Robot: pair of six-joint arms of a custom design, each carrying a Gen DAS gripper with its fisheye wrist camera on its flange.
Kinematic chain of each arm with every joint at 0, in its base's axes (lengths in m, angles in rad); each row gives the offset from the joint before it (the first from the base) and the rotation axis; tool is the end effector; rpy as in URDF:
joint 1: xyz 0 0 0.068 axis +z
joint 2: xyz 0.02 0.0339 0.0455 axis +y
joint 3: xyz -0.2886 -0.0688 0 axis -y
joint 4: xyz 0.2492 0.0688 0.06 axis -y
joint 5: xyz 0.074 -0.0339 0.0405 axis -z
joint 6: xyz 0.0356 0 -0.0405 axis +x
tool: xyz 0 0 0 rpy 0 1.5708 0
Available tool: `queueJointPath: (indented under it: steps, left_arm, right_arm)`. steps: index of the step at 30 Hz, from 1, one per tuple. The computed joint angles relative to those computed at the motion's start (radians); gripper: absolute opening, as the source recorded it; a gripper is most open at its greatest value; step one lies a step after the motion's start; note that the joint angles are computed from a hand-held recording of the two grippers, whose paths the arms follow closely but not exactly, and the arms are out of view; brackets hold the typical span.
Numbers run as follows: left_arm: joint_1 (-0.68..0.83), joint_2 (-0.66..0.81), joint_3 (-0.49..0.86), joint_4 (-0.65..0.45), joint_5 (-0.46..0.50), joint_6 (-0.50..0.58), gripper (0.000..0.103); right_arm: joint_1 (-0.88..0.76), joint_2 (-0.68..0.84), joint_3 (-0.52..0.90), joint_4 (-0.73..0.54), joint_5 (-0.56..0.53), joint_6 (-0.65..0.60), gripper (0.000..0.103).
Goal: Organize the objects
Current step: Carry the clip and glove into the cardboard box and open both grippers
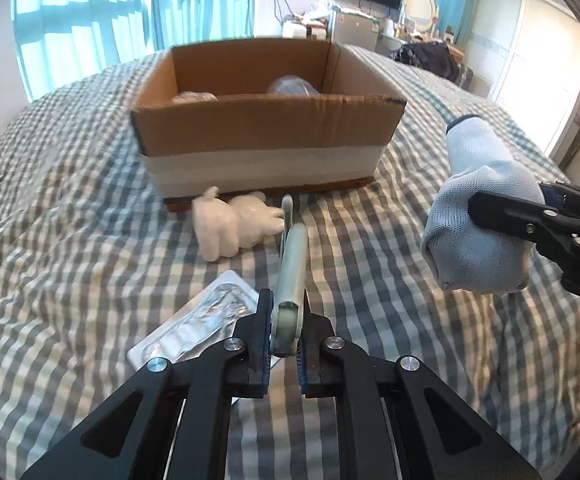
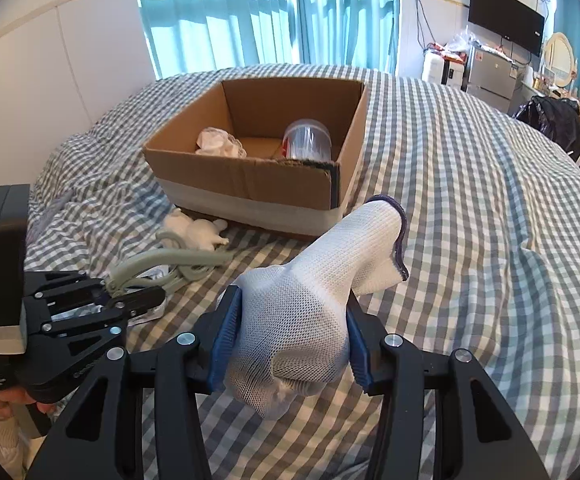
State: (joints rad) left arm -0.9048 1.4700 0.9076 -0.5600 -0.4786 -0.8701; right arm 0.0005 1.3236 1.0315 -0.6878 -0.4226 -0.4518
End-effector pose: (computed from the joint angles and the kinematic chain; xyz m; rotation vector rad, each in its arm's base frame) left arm 0.1856 -0.2097 0.2234 -0.0955 2.4970 -0.0569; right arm 0.2646 0.0147 0.2906 -0.7069 2.3572 0.3462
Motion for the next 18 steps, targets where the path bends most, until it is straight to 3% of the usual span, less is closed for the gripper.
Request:
queueJointPath:
  steps: [12,18]
  left_arm:
    - [-0.092,-0.124,0.122,-0.226,-0.208,-0.099,0.009]
    - [-0.094,-0.14,0.195,-0.253,-0.316,-0.066,0.009]
  right_arm:
    - [0.009,-0.135,0.054,-0.07,-0.046,0.001,0.048]
    - [0.023,-0.163,0.118,-0.079,-0.06,0.014,0.048]
